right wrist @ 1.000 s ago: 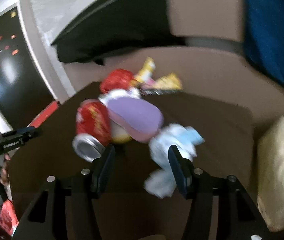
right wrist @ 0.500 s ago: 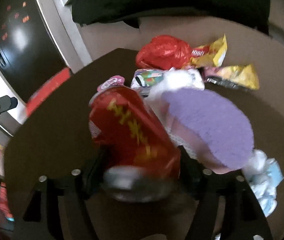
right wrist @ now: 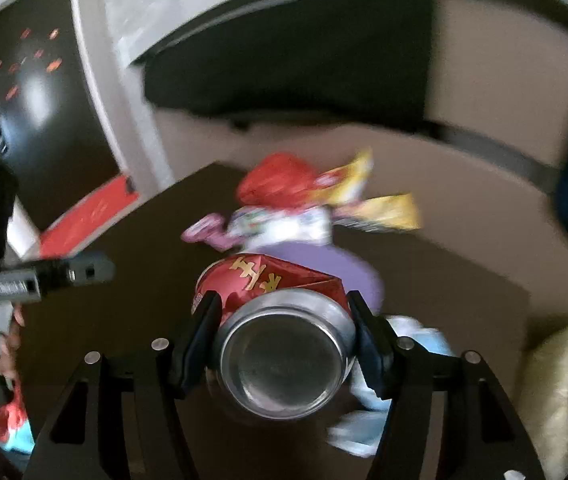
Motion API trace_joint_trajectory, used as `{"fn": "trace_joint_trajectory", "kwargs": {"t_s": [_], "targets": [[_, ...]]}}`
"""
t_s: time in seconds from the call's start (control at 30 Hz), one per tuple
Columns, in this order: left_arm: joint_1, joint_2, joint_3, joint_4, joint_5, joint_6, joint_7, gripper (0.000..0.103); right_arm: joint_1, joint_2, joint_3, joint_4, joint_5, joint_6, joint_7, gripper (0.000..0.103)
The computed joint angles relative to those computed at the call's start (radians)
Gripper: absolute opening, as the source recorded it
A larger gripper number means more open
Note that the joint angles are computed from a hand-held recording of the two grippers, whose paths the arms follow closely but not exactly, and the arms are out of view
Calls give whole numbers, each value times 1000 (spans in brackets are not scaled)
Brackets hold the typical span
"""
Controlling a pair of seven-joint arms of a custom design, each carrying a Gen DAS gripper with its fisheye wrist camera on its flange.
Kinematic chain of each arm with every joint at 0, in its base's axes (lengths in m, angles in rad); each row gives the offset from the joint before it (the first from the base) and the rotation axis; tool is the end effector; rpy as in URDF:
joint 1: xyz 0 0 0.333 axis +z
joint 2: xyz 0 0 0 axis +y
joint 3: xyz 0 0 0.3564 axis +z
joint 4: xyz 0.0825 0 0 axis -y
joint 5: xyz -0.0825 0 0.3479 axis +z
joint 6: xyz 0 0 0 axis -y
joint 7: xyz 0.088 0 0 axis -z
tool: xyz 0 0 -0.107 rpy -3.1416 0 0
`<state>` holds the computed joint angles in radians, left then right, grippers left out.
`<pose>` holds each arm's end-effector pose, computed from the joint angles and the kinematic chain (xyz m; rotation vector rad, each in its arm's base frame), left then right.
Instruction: Collect trash
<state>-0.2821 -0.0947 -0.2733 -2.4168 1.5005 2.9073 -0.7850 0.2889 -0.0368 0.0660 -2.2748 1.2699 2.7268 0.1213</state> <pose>0.3521 -0.2923 0.4334 -2.1840 1.4612 -1.0813 0.4862 0.1424 0.4679 -2.1038 0.9479 -0.2643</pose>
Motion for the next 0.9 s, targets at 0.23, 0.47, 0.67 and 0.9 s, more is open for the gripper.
{"fn": "trace_joint_trajectory", "kwargs": {"t_s": [0.23, 0.47, 0.67, 0.9], "targets": [[-48, 162, -9, 200, -21, -67, 88, 45, -93, -6, -71, 16, 36, -57, 15, 59], [-99, 228, 16, 295, -71, -274, 204, 45, -147, -18, -91, -52, 65, -120, -34, 59], [-60, 311, 64, 352, -206, -196, 261, 45, -162, -6, -90, -67, 85, -140, -43, 59], [-87, 366, 89, 397, -299, -190, 377, 18, -159, 0, -78, -74, 70, -144, -26, 59]]}}
